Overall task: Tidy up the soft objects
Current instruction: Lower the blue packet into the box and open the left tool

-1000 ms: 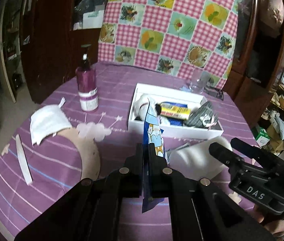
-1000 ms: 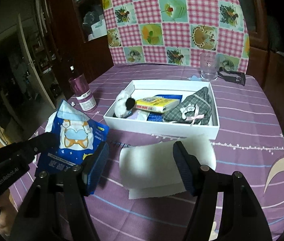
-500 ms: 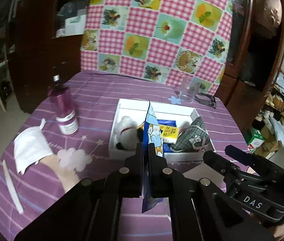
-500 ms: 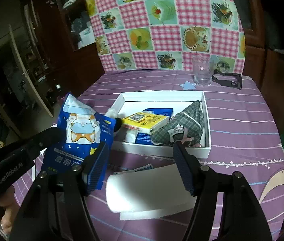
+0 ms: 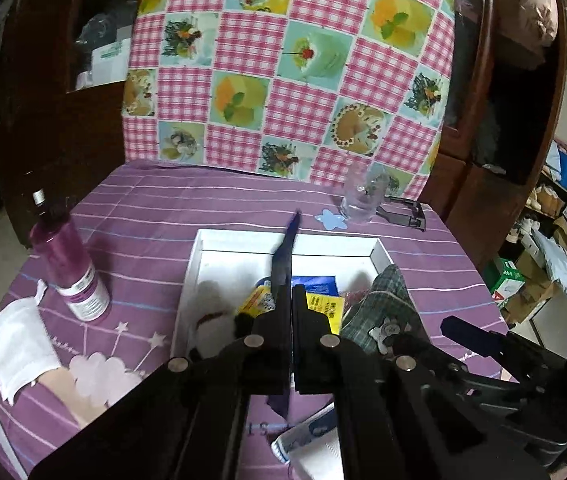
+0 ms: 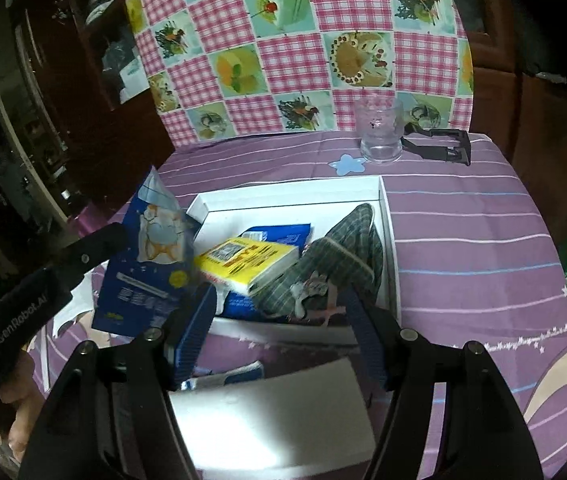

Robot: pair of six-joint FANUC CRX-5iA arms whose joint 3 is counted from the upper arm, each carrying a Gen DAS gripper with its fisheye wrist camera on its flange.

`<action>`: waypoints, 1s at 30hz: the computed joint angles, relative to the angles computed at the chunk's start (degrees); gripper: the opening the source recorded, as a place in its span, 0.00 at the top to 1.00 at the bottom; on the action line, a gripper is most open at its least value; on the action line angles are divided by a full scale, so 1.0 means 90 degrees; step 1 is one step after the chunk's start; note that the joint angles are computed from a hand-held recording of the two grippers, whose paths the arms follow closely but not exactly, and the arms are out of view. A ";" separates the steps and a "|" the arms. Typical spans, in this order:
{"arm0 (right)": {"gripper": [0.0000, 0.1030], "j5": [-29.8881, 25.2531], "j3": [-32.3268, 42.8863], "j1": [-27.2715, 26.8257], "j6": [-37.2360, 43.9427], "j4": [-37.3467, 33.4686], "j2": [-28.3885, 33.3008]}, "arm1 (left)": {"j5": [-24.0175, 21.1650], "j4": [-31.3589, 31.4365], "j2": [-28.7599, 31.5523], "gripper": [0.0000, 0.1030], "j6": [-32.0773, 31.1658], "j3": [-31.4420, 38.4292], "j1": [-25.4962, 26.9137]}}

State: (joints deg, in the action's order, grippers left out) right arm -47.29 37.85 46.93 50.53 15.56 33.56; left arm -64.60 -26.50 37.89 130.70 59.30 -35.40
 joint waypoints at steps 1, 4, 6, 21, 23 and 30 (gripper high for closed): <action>0.35 0.0010 0.0046 -0.0020 -0.0001 -0.0018 0.0029 | -0.0010 0.0017 0.0074 1.00 -0.0065 0.0103 0.0005; 0.35 0.0033 0.0165 -0.0077 0.0014 -0.0106 0.0096 | -0.0092 -0.0040 0.0262 1.00 -0.0144 0.0402 0.0002; 0.35 -0.0051 0.0352 -0.0105 0.0044 -0.0150 0.0200 | -0.0080 -0.0007 0.0369 1.00 -0.0165 0.0580 0.0046; 0.35 -0.0172 0.0623 -0.0275 -0.0014 -0.0423 0.0482 | -0.0361 0.0559 0.1103 1.00 0.0237 0.0828 0.0843; 0.35 -0.0249 0.0683 -0.0268 0.0026 -0.0420 0.0529 | -0.0521 0.0463 0.1274 1.00 0.0111 0.1064 0.0800; 0.35 -0.0147 0.0545 -0.0212 0.0141 -0.0278 0.0435 | -0.0262 0.0455 0.1215 0.74 -0.0641 0.1048 0.0613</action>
State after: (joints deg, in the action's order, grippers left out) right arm -48.61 42.75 45.03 51.81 13.05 37.48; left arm -66.96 -22.41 48.82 124.94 68.73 -29.88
